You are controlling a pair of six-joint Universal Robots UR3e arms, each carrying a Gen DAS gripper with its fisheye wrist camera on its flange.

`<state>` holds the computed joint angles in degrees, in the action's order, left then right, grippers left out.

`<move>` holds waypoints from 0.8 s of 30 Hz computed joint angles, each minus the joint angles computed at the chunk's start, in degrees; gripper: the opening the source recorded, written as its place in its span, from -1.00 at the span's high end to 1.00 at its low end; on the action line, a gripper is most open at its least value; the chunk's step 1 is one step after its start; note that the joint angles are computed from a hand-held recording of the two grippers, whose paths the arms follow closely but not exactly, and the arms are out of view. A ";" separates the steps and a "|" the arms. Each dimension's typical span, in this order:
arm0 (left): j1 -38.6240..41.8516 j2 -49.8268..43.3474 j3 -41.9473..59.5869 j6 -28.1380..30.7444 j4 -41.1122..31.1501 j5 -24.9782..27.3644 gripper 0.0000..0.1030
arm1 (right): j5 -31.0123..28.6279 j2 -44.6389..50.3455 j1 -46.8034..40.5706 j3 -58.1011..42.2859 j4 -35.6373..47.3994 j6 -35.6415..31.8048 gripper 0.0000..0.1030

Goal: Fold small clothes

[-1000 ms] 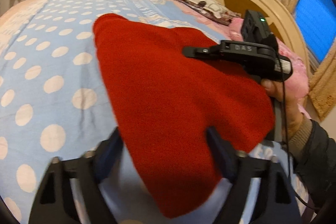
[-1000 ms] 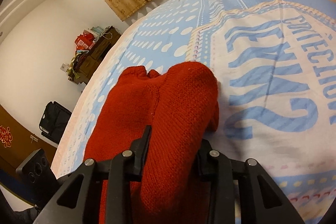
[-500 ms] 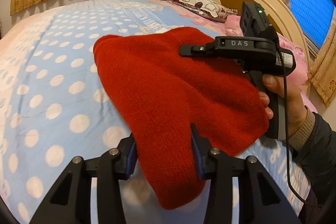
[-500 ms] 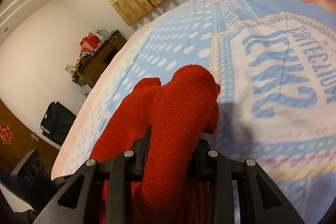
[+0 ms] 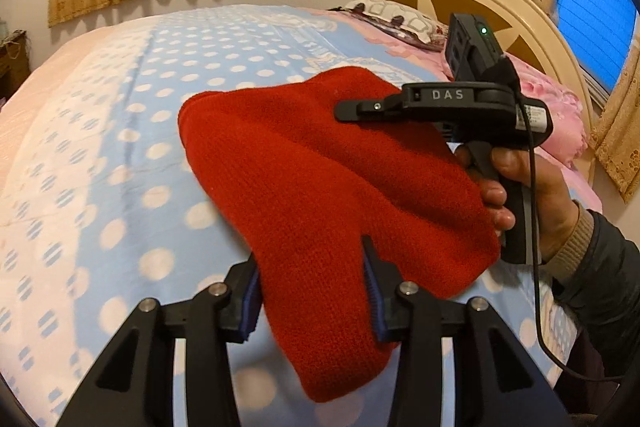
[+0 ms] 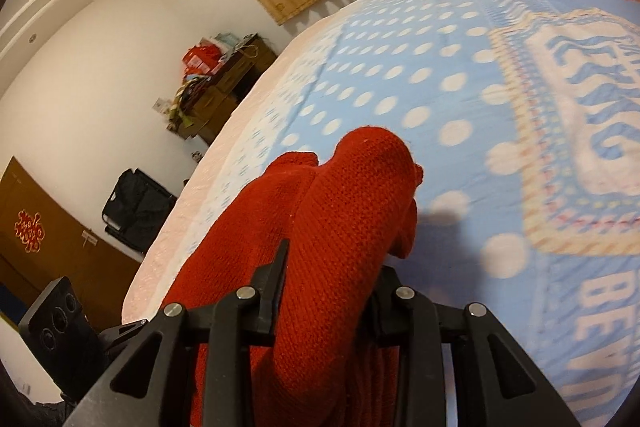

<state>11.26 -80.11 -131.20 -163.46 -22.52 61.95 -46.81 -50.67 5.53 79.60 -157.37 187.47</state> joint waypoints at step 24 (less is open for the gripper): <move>38.30 48.58 -14.33 24.62 -46.90 -14.91 0.15 | -2.69 19.33 18.41 -37.32 13.08 6.70 0.38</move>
<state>49.56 -31.54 -145.53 -138.84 -69.42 47.04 -49.50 -31.34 23.94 42.28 -144.29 194.16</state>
